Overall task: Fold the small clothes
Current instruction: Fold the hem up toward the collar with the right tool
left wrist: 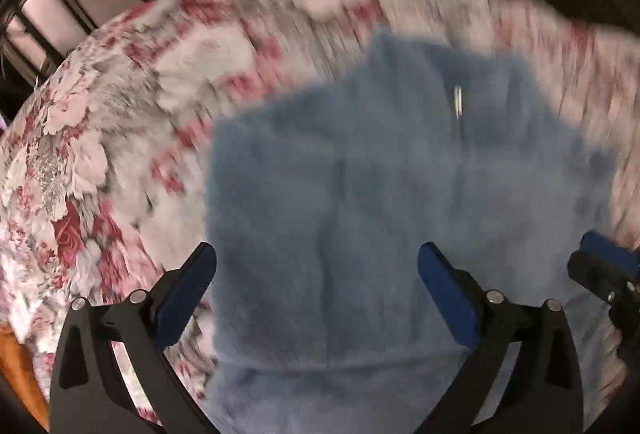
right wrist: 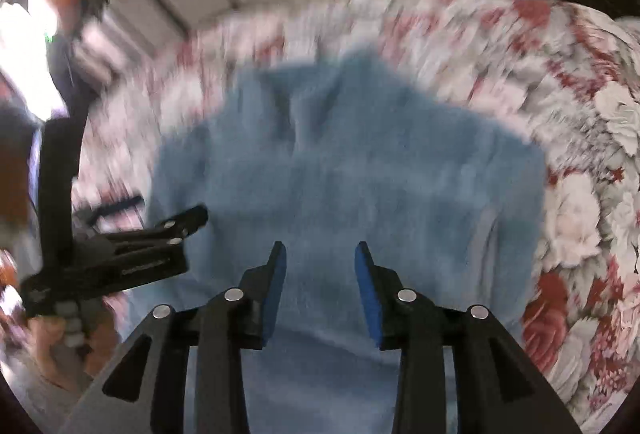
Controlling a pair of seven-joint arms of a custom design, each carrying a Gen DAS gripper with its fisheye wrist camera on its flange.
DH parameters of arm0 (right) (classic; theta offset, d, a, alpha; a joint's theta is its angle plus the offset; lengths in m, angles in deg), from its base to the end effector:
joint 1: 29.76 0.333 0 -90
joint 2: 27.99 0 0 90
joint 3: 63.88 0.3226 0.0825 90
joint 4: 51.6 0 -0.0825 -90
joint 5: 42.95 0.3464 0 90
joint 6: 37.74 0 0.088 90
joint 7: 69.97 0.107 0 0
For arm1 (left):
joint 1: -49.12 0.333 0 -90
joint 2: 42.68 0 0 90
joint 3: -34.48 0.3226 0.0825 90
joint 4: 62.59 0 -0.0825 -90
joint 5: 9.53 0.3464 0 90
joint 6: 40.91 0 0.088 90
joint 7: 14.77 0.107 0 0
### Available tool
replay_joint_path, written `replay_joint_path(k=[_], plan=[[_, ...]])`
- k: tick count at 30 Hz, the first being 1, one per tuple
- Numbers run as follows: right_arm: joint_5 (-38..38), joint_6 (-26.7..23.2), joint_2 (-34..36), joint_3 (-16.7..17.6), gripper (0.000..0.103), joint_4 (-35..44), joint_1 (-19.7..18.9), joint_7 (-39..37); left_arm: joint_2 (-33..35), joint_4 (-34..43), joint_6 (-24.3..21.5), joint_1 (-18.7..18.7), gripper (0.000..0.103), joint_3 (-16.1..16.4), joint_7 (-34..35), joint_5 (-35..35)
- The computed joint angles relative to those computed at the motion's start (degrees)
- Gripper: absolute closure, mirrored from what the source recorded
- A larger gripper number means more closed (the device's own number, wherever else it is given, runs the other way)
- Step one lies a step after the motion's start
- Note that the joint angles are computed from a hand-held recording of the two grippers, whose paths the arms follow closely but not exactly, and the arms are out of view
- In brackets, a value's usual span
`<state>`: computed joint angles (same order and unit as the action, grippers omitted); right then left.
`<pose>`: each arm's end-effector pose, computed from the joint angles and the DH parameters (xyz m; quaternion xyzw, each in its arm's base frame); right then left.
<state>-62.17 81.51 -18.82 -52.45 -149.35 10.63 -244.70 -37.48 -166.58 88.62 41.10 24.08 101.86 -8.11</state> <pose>0.3884 0.4544 0.5346 -0.4454 0.8779 -0.0698 0.1612 0.5565 -0.1806 0.5419 -0.3723 0.9110 -0.1140 0.1359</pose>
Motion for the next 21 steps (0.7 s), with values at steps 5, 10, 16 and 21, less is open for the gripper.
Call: replay_joint_path(k=[5,10,16,21], plan=[[5.4,1.9,0.3,-0.1,0.067,-2.0,-0.6,-0.8,-3.6,-8.3,7.1,-1.0,0.004,0.0,-2.4,8.5],[-7.0,1.5,-3.5,-0.5,0.066,-3.6,-0.1,8.9,-2.9,-3.2,6.5,-0.2,0.005,0.3,-0.1,0.2],[1.7,7.9,-1.8,-0.3,0.058,-8.2,-3.8,5.9,7.3,7.7,-5.7,0.2,0.004,0.8,-7.2,2.8],[-1.3,7.3,-4.0,-1.0,0.058,-7.8,-3.4,8.5,9.2,12.9,-10.1,0.7,0.004,0.6,-6.9,1.1]])
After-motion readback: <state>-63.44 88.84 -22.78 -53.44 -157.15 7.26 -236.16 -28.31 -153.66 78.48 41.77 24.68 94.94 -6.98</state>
